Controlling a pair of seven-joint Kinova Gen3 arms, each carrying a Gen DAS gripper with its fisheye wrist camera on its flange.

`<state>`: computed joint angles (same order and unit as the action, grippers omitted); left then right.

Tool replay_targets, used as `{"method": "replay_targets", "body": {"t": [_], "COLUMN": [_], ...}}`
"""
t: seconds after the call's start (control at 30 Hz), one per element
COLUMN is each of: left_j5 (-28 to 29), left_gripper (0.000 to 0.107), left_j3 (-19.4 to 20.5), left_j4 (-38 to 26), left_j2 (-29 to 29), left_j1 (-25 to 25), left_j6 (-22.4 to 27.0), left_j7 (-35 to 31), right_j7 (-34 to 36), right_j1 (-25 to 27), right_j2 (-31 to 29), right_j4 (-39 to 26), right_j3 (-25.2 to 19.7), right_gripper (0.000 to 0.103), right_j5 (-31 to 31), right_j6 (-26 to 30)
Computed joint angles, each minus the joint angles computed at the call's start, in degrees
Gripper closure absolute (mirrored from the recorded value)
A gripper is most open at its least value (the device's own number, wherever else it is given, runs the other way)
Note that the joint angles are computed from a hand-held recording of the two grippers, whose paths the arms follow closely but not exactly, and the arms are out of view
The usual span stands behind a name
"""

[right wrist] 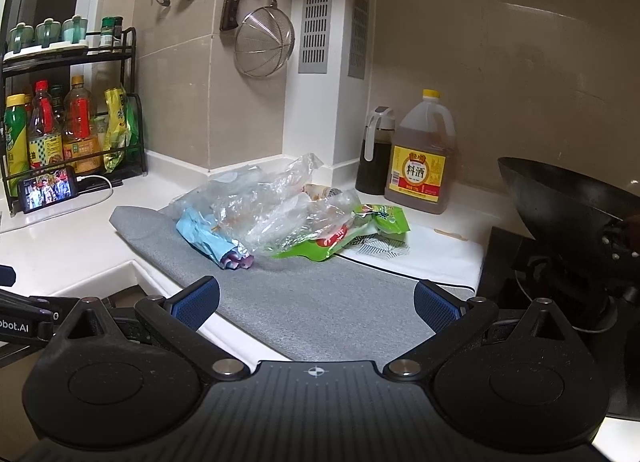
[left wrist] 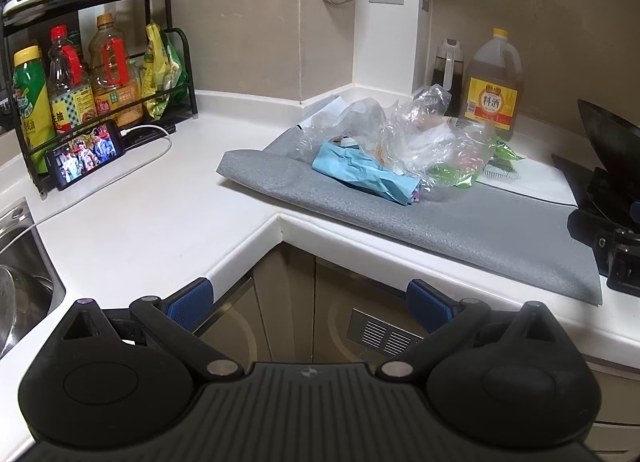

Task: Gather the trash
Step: 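Move the right tool toward the clear plastic bags on the grey mat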

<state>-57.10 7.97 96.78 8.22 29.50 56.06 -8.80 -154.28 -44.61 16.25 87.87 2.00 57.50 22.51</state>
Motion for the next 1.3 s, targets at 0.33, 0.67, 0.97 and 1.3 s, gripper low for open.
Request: {"method": "replay_targets", "body": {"t": [0.33,0.67,0.97,1.3], "left_j5": [1.76,4.70,7.03,6.21], "left_gripper": [0.005,0.005,0.005,0.005], "left_j3": [-0.78,-1.96,-3.27,-5.08], "left_j4": [-2.03,-3.59,-4.87,-6.46], "left_j2": [1.77,3.21,4.26,4.05], "left_j1": [0.01,-0.19,-0.82,-2.80], "left_j6": [0.00,-0.59,-1.02,-4.28], "left_j7": [-2.87,-6.30,-8.39,-6.41], "right_j7": [4.73,9.83,12.69,17.22], "right_j1": [1.61,1.73,1.34,4.51], "right_j2": [0.88,2.00,3.58,6.73], "right_j4": [-0.57,-1.54,-3.40,-8.36], "right_j3": [-0.22,1.12,3.07,3.47], "right_gripper": [0.000,0.000,0.000,0.000], "right_j5": [-5.40,-11.46,-15.57,-24.78], "right_j6": [-1.51,-2.37,-2.83,-5.84]}}
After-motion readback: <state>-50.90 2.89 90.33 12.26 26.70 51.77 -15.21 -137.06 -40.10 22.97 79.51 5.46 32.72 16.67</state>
